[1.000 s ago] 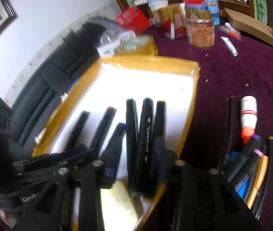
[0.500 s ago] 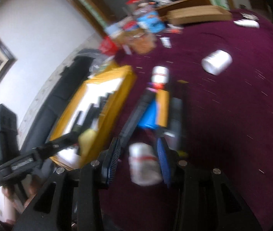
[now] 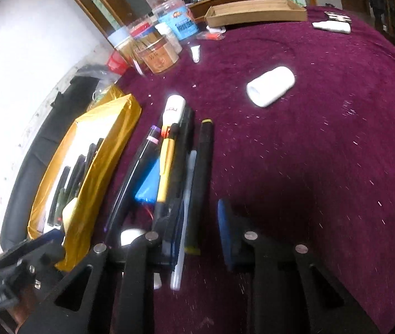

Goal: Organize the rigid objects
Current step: 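Withdraw both tools from the tray back toward the pile, then grasp the white pill bottle with the left tool while the right tool grasps a yellow-capped marker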

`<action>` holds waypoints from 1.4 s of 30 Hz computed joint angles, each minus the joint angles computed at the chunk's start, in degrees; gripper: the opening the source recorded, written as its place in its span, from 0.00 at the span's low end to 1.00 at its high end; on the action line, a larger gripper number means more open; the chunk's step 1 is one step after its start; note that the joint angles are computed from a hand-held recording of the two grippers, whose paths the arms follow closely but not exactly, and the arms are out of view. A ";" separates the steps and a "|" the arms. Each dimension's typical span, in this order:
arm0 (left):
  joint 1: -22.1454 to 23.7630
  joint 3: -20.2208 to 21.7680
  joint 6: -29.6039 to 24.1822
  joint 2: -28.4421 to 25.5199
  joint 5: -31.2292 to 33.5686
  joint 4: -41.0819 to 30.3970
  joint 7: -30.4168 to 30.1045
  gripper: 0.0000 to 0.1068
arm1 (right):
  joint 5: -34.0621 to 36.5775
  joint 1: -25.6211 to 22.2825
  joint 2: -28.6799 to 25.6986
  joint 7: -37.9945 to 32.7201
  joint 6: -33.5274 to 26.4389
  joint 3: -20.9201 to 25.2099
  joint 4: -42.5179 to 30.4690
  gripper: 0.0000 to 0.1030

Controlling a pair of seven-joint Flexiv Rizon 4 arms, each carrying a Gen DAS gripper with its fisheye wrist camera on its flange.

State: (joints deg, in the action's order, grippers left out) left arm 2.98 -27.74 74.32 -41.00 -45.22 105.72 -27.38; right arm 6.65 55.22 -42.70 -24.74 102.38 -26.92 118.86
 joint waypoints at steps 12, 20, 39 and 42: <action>-0.62 2.15 -3.36 -1.65 1.14 -2.94 -2.01 0.41 | -11.89 -2.98 0.24 4.03 -13.48 -0.12 -4.36 0.21; -1.92 3.42 -6.75 -0.26 2.48 -1.88 -1.89 0.41 | -15.83 0.17 2.38 9.29 -11.13 -3.39 1.86 0.13; -14.38 15.45 -10.40 -5.07 20.43 -10.17 -23.49 0.31 | -1.16 18.47 -2.01 5.48 -4.26 -16.32 11.12 0.13; -13.75 14.74 -9.78 -5.49 21.66 -10.32 -24.16 0.31 | -0.38 18.75 -2.14 5.24 -4.36 -16.31 11.07 0.13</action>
State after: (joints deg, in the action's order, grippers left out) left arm -10.77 -13.01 64.54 -46.49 -23.57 95.40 -51.54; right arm 6.28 73.98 -44.84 -19.50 98.02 -43.23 129.94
